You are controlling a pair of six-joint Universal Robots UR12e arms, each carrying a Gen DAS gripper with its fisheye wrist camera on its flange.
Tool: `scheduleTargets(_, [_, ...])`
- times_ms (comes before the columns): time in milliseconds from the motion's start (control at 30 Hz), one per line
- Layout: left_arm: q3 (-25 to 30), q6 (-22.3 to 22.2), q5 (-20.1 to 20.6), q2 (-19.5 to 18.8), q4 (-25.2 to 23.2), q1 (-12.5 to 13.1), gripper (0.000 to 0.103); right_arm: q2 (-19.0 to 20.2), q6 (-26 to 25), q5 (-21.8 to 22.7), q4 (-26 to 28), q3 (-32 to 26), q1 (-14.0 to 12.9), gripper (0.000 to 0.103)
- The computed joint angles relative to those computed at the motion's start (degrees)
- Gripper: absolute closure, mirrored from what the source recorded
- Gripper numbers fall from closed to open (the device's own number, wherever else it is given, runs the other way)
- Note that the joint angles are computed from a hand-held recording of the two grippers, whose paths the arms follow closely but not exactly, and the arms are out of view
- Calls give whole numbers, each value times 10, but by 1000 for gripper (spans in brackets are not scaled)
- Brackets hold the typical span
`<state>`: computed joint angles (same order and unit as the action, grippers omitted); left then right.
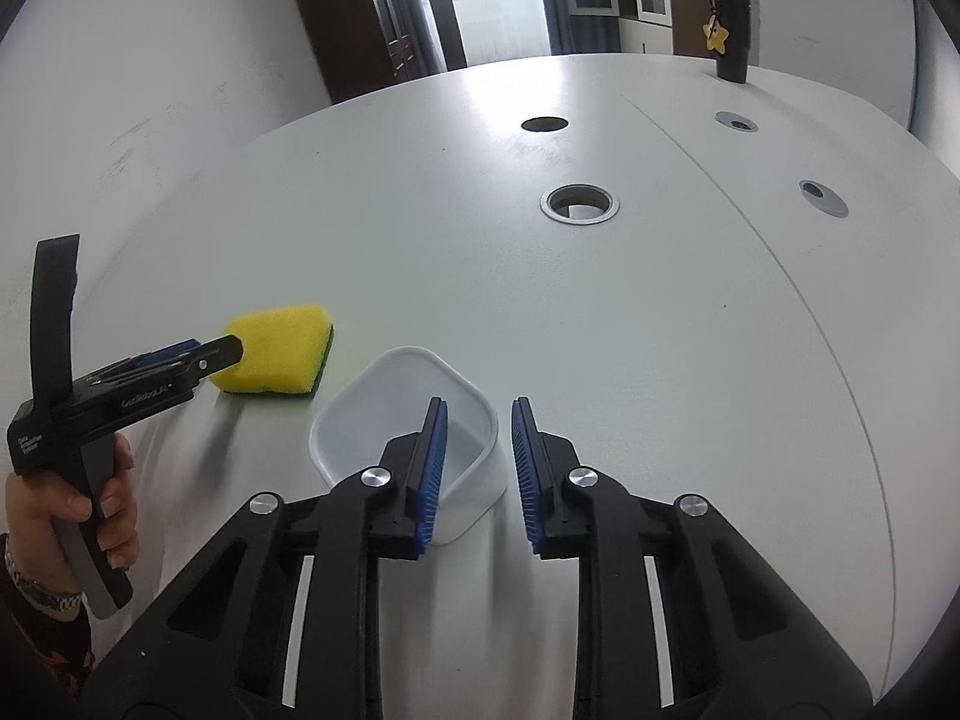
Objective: Collect trash
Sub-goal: 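Grasp the yellow sponge with the left gripper while the right gripper grasps the white cup, then carry the yellow sponge and white cup down over the wastebasket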
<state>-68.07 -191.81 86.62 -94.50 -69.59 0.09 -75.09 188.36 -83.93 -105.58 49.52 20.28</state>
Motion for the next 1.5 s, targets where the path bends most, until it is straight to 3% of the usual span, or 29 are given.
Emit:
scheduleTargets(133, [7,9,-26,-8,-22,5,45,-1,-6,0,-3,4,1,92])
scheduleTargets(233, [13,29,-34,-10,-34,0,70,-4,-12,18,-8,10,-2,95])
scheduleTargets(367, [16,50,18,-13,-24,-17,78,-15,-16,14,-22,26,1,95])
scheduleTargets(467, [3,51,32,-2,-7,-21,83,-28,-22,10,-37,42,3,95])
scheduleTargets(633, [-39,28,24,43,28,-19,84,-64,-28,5,-69,85,6,95])
scheduleTargets(867, [-92,46,33,112,71,-34,84,-105,-38,-11,-105,130,23,95])
scheduleTargets(1033, [-139,29,33,170,94,-30,84,-137,-48,-9,-128,168,38,95])
scheduleTargets(1200, [-192,14,21,235,99,-21,84,-175,-65,-13,-148,208,56,95])
scheduleTargets(1300, [-214,2,2,266,92,-15,84,-196,-63,7,-150,229,58,95])
scheduleTargets(1500, [-242,-16,30,297,99,-35,84,-233,-62,7,-175,273,75,95])
